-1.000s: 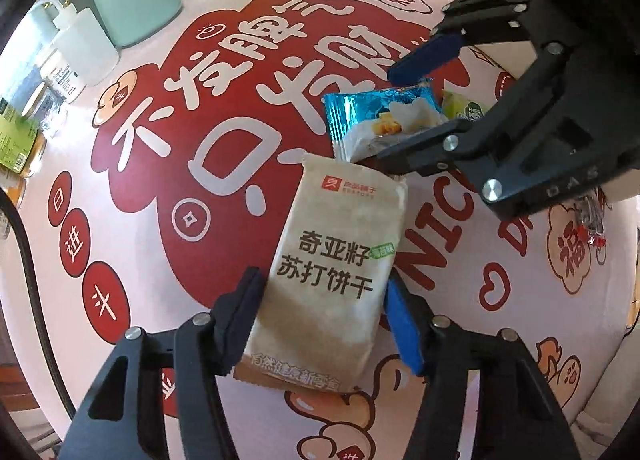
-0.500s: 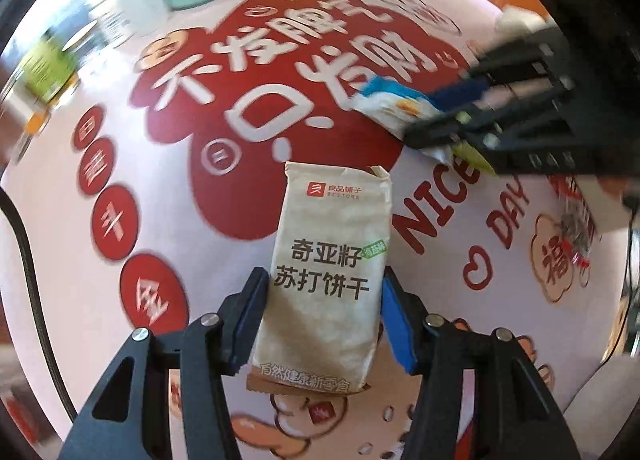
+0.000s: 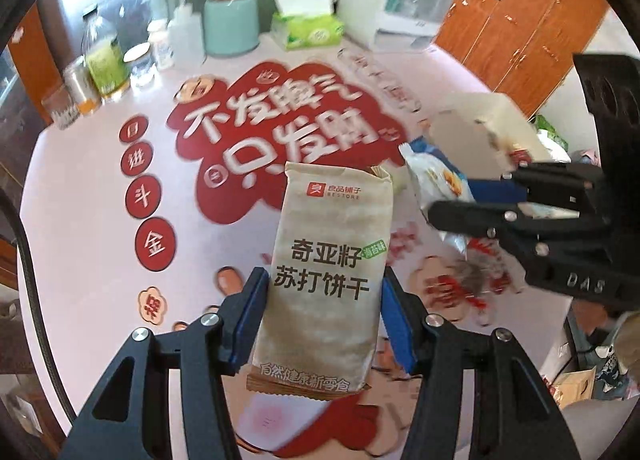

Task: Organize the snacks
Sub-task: 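Carry both packets up and over the white tray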

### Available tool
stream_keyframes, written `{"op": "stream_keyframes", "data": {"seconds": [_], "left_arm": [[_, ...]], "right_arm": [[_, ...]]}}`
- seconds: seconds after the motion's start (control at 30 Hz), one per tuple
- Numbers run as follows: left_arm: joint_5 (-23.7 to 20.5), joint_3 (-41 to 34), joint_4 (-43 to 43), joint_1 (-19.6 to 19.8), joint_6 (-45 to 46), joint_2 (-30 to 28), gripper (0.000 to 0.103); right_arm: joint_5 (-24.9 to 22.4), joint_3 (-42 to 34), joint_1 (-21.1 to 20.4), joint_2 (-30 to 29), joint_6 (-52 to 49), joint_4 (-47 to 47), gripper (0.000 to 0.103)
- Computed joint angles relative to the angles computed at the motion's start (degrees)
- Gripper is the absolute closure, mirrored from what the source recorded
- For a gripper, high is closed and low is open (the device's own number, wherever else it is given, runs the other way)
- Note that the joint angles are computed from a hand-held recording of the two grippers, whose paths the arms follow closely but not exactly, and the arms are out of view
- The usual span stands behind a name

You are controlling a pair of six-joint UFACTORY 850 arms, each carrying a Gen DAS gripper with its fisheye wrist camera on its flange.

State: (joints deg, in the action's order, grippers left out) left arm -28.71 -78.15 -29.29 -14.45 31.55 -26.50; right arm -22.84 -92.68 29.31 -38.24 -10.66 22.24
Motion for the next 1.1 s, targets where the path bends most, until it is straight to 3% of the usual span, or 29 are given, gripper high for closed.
{"op": "stream_keyframes", "data": {"seconds": [0.13,0.3,0.57,0.73,0.83,1.1], "left_arm": [[-0.49,-0.49,1.38,-3.73,-5.24,2.24,0.049],[0.08,-2.94,4.76,-9.97,-14.37,3.7,0.049],[-0.83,-15.45,14.46,-19.29,-33.54,-2.08,0.049],[-2.47,-23.75,25.28,-23.71,-46.81,-7.17,0.049],[-4.54,-29.23,32.07,-26.07,-54.12,-10.63,0.049],[-9.45,-40.58,40.82,-28.54,-62.8,-17.72,0.049]], "right_arm": [[5.04,10.25,-0.92,8.75,-3.89,6.29,0.08],[10.23,22.32,-4.14,19.6,-18.54,23.48,0.08],[12.47,36.33,-12.74,33.69,-29.27,33.49,0.08],[13.63,40.25,-18.34,38.46,-23.58,24.49,0.08],[13.11,40.96,-21.48,39.68,-27.98,27.38,0.08],[11.3,41.0,-26.67,40.18,-39.26,36.63,0.08]]}}
